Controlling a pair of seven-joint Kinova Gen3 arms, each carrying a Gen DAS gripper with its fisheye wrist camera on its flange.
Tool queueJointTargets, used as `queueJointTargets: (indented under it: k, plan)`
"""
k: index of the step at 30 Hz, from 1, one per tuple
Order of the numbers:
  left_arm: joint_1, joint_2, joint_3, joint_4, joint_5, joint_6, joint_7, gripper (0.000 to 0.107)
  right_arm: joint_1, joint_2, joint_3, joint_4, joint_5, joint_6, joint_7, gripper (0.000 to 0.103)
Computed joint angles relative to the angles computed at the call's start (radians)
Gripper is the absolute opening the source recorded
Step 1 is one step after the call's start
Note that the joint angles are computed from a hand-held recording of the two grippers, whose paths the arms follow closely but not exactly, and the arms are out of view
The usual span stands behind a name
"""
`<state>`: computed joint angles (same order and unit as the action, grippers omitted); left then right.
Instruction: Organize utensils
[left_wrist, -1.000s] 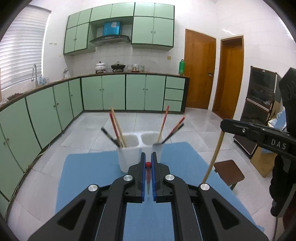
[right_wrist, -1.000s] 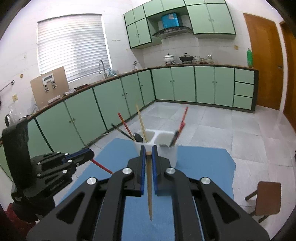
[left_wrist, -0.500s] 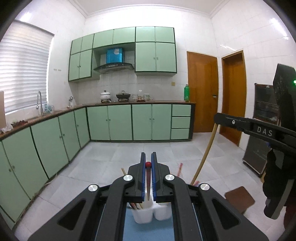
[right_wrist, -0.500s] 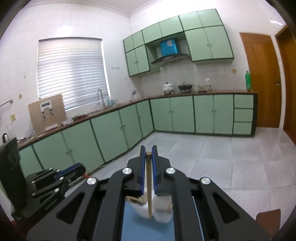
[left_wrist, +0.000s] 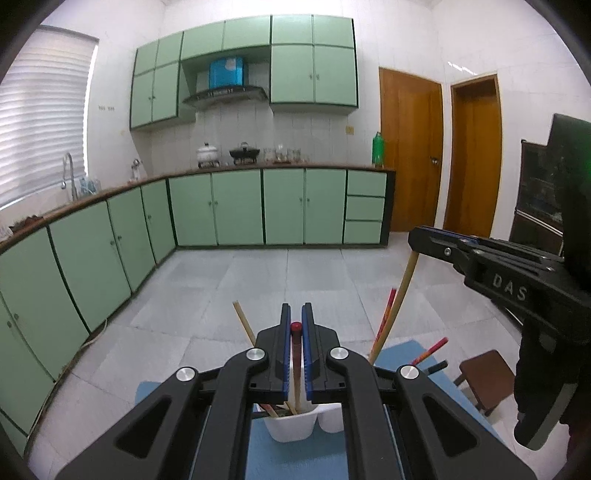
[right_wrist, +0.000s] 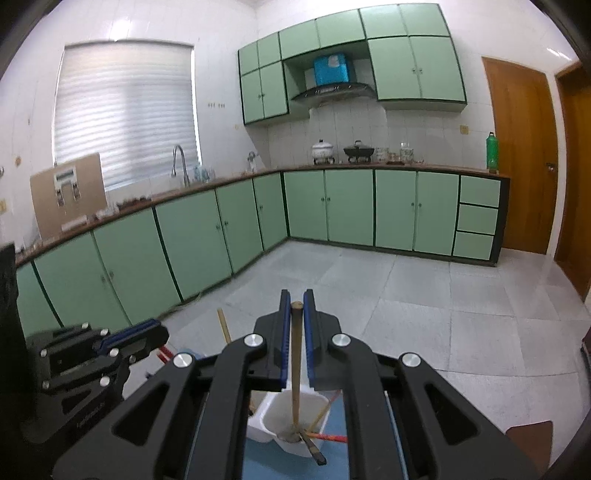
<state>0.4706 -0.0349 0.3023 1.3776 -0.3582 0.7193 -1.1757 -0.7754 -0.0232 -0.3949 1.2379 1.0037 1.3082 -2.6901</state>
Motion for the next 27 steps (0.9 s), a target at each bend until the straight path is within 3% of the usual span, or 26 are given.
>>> queueJointTargets:
  k: [3, 5, 9, 11, 15, 17, 23, 27]
  plan:
    - [-0.004, -0.005, -0.007, 0.014, 0.016, -0.014, -0.004, 0.008, -0.009, -0.001, -0.006, 0.015, 0.009, 0.009, -0.019, 0.010]
    - [-0.006, -0.014, -0.004, 0.021, 0.015, -0.016, 0.001, 0.013, -0.016, -0.008, -0.017, 0.026, 0.026, 0.021, -0.044, 0.019]
    - [-0.018, -0.049, 0.007, 0.047, 0.009, -0.025, 0.009, 0.024, -0.023, -0.036, -0.047, 0.044, 0.054, 0.049, -0.086, 0.023]
    - [-0.030, -0.082, 0.020, 0.073, 0.009, -0.032, 0.023, 0.035, -0.029, -0.051, -0.086, 0.056, 0.088, 0.089, -0.118, 0.037]
    - [-0.067, -0.144, 0.044, 0.121, 0.038, -0.040, 0.032, 0.051, -0.054, -0.067, -0.170, 0.073, 0.145, 0.192, -0.156, 0.055]
    - [-0.097, -0.187, 0.067, 0.160, 0.043, -0.053, 0.052, 0.065, -0.076, -0.071, -0.214, 0.088, 0.174, 0.250, -0.184, 0.064]
    - [-0.168, -0.314, 0.109, 0.267, 0.118, -0.057, 0.060, 0.079, -0.166, -0.076, -0.315, 0.146, 0.204, 0.400, -0.326, 0.091]
    - [-0.190, -0.386, 0.107, 0.320, 0.189, -0.044, 0.023, 0.087, -0.235, -0.067, -0.357, 0.175, 0.189, 0.471, -0.437, 0.097]
